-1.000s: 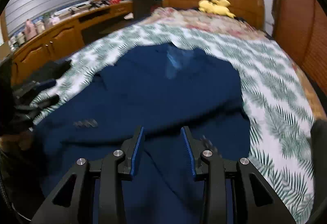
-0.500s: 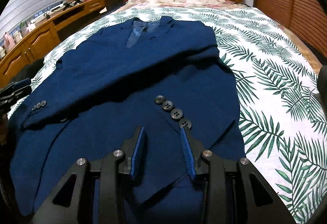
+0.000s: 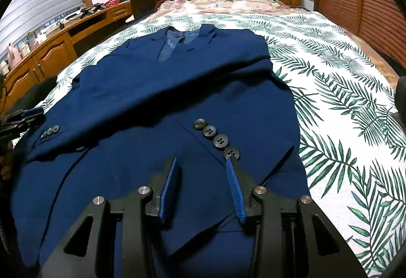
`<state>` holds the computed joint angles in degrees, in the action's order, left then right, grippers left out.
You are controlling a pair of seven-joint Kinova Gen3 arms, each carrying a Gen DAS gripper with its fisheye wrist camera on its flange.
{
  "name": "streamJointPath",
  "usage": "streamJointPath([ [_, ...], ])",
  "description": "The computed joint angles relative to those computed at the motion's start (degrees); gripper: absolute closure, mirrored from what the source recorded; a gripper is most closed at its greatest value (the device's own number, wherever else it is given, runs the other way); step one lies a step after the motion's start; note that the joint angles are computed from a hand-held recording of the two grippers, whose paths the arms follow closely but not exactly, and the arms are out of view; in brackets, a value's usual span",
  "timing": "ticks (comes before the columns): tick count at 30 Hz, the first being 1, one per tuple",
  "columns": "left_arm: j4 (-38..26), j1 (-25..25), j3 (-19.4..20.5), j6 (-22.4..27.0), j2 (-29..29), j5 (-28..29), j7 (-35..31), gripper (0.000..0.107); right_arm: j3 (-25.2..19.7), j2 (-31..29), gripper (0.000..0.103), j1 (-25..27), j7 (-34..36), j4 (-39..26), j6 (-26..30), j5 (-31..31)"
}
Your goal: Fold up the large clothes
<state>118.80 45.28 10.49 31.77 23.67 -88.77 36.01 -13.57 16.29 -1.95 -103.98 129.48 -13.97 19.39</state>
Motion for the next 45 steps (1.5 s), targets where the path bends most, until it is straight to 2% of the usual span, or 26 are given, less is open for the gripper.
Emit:
streamJointPath([
  [3, 0.87, -0.08, 0.03, -0.40, -0.20, 0.21, 0.68, 0.043, 1.69, -0.27, 0.062, -1.95, 1.39, 0.29, -0.30, -1.77],
  [7, 1.79, -1.43, 0.26, -2.23, -0.36, -2.34, 3.62, 0.043, 1.54, -0.36, 0.062, -1.71, 1.59, 0.49, -0.52, -1.88],
  [11, 1.13, -2.64, 0.80, -3.66, 0.42, -2.53, 2.54, 0.060, 1.55, -0.36, 0.062, -1.73, 1.70, 0.46, -0.46, -1.95],
  [16, -0.53, -2.43, 0.18, -3.98, 1.24, 0.56, -1.48, 0.064, 1.58, -0.33, 0.061, -1.72, 1.75, 0.57, -0.75, -2.07],
  [17, -0.45, -2.28, -0.26, -4.40, 1.12, 0.64, -1.54, 0.068, 1.58, -0.32, 0.061, -1.70, 1.76, 0.56, -0.74, -2.03],
  [19, -0.78, -2.12, -0.76, -4.84, 1.17, 1.92, -2.70, 0.086, 1.73, -0.28, 0.061, -1.77, 1.87, 0.68, -1.02, -2.12],
  [21, -0.75, -1.46, -1.59, -5.20, 1.07, 1.70, -2.74, 0.099, 1.40, -0.22, 0.061, -1.42, 1.53, 0.62, -1.06, -1.80],
  [22, -0.48, -1.20, -1.49, -4.71, 0.81, 0.59, -1.50, 0.103, 0.87, -0.13, 0.061, -0.77, 1.04, 0.57, -1.09, -1.17],
  [25, -0.17, 1.87, -1.70, 0.69, -0.30, -0.54, 0.98, 0.104, -0.12, 0.03, 0.061, 0.55, -0.27, 0.50, -1.22, 0.42],
  [29, 0.83, 3.86, 0.80, 6.94, -2.54, -0.93, 2.08, 0.104, 0.39, 0.11, 0.061, 0.12, -0.40, 0.53, -1.45, 0.57],
  [33, 1.93, 4.80, 2.85, 10.55, -3.66, -1.29, 4.12, 0.104, -0.07, 0.28, 0.061, 0.89, -1.32, 0.61, -1.86, 1.68],
  [37, 0.65, 6.33, 4.01, 15.06, -2.75, 1.39, 2.21, 0.103, 0.03, 0.34, 0.061, 0.99, -1.90, 0.64, -2.04, 2.37],
  [39, 0.25, 7.46, 3.94, 16.90, -2.23, 2.66, 2.11, 0.102, 0.28, 0.40, 0.061, 0.84, -1.86, 0.66, -2.13, 2.42],
  [40, 0.62, 7.60, 4.01, 16.84, -2.43, 2.60, 2.46, 0.096, 0.25, 0.40, 0.061, 0.85, -1.97, 0.67, -2.15, 2.50],
  [42, 2.09, 8.37, 4.03, 17.48, -2.92, 1.46, 4.38, 0.072, -0.60, 0.62, 0.061, 1.97, -2.92, 0.59, -2.31, 3.70],
  [44, 3.74, 8.97, 4.54, 18.50, -3.34, 0.07, 6.56, 0.040, -1.44, 0.82, 0.061, 3.02, -4.11, 0.50, -2.44, 5.04],
  [45, 5.11, 9.33, 4.99, 19.05, -3.77, -0.43, 7.91, 0.032, -1.58, 0.91, 0.061, 3.29, -4.51, 0.54, -2.66, 5.50],
])
